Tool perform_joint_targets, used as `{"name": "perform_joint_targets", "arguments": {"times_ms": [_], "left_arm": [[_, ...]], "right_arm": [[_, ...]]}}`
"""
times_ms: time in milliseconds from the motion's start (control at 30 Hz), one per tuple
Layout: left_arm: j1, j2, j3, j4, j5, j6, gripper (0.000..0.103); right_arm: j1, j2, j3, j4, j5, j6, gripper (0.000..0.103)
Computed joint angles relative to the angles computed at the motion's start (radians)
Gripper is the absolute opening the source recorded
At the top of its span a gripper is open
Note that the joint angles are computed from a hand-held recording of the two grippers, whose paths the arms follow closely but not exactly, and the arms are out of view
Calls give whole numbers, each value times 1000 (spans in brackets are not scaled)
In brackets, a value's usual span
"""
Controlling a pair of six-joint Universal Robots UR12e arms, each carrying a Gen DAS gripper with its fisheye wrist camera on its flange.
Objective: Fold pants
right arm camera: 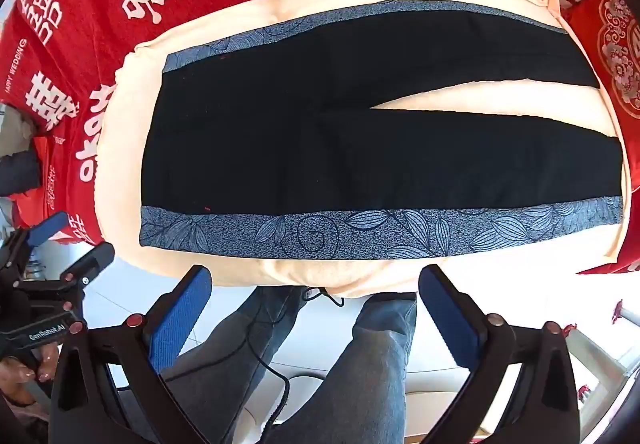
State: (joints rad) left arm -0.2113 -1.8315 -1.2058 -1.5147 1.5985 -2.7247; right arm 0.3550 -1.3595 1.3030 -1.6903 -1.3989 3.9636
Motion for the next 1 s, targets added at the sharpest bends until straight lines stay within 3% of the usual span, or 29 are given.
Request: {"name": "perform_joint_targets", "arguments": {"times_ms": [100, 167, 300, 400, 667, 1000], "left_arm": [[2, -2, -2, -13, -25, 9, 103], [12, -26, 46, -70, -38, 27, 103], [13, -30, 61, -50, -37, 40, 103], [-2, -20, 61, -36, -7, 33, 103], [-4, -34, 81, -60, -8, 38, 103], [-15, -30, 77, -32, 13, 43, 103]], "right_arm": [[-10, -11, 21, -24, 43, 2, 103], [-22, -23, 32, -26, 73, -10, 103], [7, 23, -42, 57, -1, -22, 103], [10, 20, -39, 36, 1, -19, 103], [9, 38, -77, 114, -40, -34, 103], [20, 54, -116, 161, -95, -72, 103]]}}
